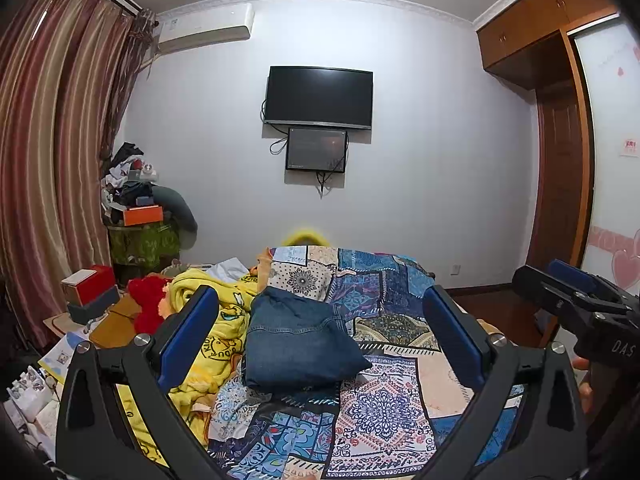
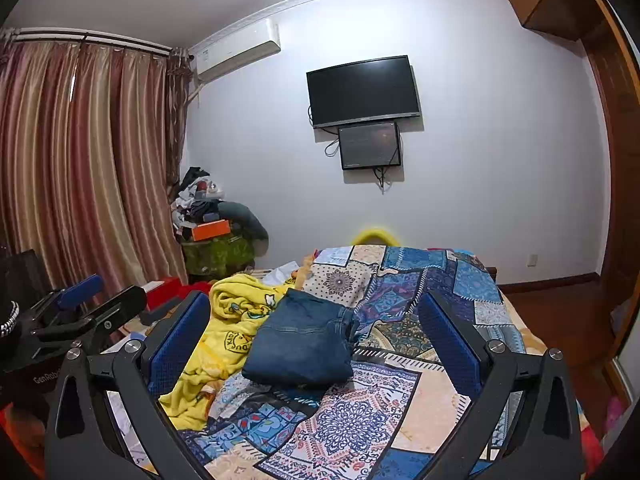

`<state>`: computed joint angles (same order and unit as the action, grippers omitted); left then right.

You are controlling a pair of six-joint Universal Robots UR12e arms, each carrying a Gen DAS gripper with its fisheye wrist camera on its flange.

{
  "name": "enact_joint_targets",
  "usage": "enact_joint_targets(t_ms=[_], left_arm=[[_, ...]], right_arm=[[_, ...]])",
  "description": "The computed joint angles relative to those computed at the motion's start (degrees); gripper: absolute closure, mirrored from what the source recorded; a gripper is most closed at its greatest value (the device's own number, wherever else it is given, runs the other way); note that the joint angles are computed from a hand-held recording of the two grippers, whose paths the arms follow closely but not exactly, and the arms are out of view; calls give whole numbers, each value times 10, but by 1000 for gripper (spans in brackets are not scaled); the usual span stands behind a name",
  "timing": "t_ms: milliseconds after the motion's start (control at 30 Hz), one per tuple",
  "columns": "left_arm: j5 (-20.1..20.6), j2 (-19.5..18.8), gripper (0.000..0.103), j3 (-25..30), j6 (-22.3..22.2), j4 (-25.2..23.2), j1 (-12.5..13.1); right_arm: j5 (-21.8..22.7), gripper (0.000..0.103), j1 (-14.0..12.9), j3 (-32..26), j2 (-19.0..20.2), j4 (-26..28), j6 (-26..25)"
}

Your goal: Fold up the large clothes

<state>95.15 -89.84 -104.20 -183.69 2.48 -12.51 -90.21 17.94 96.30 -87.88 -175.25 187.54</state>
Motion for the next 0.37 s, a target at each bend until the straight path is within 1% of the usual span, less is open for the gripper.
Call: enact_joint_targets(t_ms=[200,367], left_arm=[[-9,-2,1,1,13,-2,1],[-20,-2,1,1,10,-6,5]], right_arm=[[-2,0,0,-1,1,4,2],[-1,0,0,-2,1,8,3]])
